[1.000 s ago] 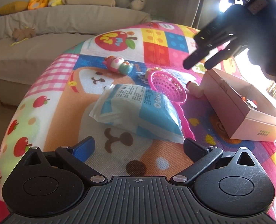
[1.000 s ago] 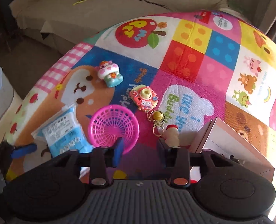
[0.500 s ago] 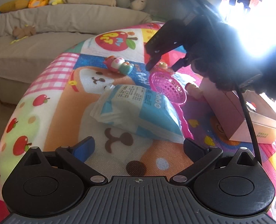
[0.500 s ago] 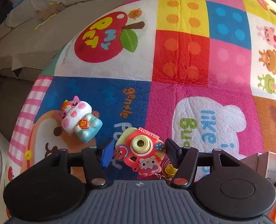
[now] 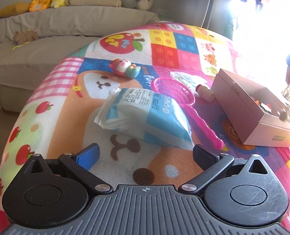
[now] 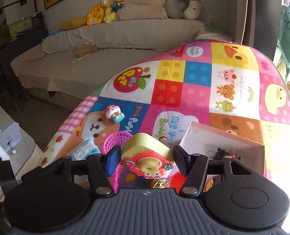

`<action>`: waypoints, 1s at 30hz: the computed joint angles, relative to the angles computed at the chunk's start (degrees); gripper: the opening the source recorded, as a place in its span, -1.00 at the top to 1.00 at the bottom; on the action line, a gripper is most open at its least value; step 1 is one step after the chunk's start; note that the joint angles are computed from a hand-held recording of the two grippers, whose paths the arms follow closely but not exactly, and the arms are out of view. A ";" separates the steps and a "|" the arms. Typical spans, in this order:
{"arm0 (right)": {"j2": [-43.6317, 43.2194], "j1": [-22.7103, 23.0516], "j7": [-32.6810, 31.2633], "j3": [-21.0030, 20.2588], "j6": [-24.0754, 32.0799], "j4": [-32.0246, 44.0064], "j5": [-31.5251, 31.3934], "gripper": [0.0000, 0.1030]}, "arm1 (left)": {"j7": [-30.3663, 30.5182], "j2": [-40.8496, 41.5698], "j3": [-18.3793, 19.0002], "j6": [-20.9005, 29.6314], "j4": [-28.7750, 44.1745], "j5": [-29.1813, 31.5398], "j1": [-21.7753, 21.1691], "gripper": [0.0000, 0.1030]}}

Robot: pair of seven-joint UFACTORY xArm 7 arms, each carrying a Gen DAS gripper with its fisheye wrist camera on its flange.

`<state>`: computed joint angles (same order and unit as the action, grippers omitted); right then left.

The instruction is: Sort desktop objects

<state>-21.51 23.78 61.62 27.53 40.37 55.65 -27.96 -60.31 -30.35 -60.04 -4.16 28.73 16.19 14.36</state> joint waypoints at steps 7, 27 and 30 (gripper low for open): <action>-6.92 2.88 5.93 3.25 -2.43 -14.00 4.82 -0.14 | 0.07 0.27 -1.11 4.33 2.14 2.05 0.65 -1.00; 0.76 -1.06 15.56 12.21 -5.64 -10.28 -16.03 -0.78 | -5.68 -6.12 2.45 24.38 4.13 14.08 1.97 -1.00; 7.73 -2.23 14.91 12.07 -7.76 -4.97 -24.39 -0.78 | -4.81 -5.77 9.28 24.31 1.27 13.25 -5.36 -1.00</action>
<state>-13.78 21.55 76.53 39.60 32.61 50.68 -52.35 -65.12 -36.12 -50.76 20.15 29.99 29.44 9.00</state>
